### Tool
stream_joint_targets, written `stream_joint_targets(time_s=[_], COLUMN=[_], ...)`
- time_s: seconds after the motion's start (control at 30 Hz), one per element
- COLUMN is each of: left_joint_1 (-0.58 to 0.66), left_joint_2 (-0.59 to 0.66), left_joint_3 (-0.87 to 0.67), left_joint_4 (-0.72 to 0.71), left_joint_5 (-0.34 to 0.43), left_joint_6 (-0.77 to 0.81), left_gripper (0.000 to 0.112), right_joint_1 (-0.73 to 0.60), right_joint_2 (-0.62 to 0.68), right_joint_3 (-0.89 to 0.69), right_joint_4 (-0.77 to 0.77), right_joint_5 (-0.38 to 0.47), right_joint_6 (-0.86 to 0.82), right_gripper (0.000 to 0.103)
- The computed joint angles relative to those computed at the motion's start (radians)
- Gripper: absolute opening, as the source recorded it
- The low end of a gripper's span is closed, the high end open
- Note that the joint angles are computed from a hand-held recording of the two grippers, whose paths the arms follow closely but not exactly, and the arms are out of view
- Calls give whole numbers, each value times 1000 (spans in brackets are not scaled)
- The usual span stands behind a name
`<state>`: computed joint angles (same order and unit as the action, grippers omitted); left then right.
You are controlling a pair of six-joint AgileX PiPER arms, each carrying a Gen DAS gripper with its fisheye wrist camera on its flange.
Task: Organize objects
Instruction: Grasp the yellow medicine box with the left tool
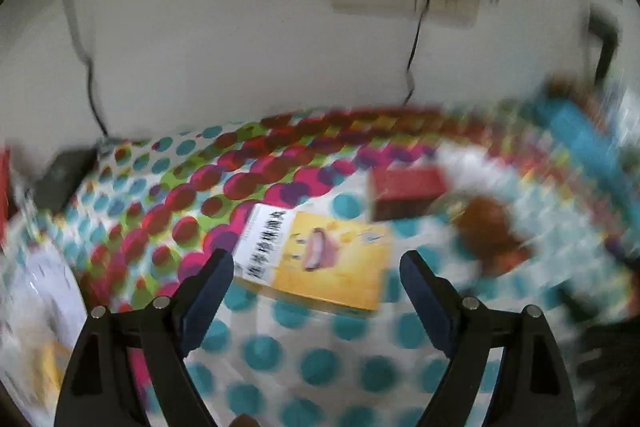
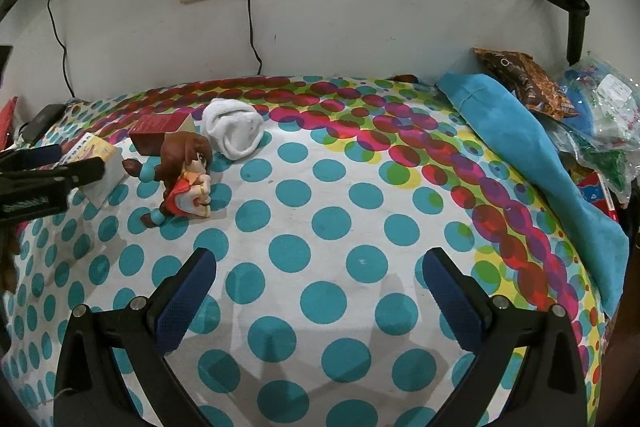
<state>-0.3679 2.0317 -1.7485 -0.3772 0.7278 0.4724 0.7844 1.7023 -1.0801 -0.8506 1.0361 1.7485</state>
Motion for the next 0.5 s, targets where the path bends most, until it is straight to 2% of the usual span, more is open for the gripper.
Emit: stream_joint_targets(time_s=[0.07, 0.1, 0.13, 0.17, 0.27, 0.4, 0.43, 0.5], left_joint_1=[33, 38, 27, 8, -20, -71, -98, -123], left_joint_2=[-13, -22, -18, 3, 109, 171, 205, 284], left_joint_3=[14, 27, 16, -34, -209, -324, -386, -516], left_joint_4=[-80, -60, 0, 100, 238, 381, 464, 512], left_joint_5=[29, -2, -24, -6, 123, 172, 221, 328], left_joint_6=[-41, -113, -200, -300, -546, -816, -908, -986], left_gripper=[87, 87, 87, 87, 87, 87, 87, 87], right_joint_1=[-1, -1, -2, 0, 10, 19, 18, 15], right_joint_2=[0, 0, 1, 3, 11, 12, 9, 3], right_joint_3=[-1, -2, -4, -7, -17, -23, -20, -14], right_joint_4=[2, 3, 3, 2, -7, -15, -15, -14], right_joint_5=[0, 1, 0, 2, 16, 29, 24, 18], right_joint_6=[0, 1, 2, 2, -2, -4, -4, 0], right_gripper=[103, 103, 103, 103, 103, 103, 103, 103])
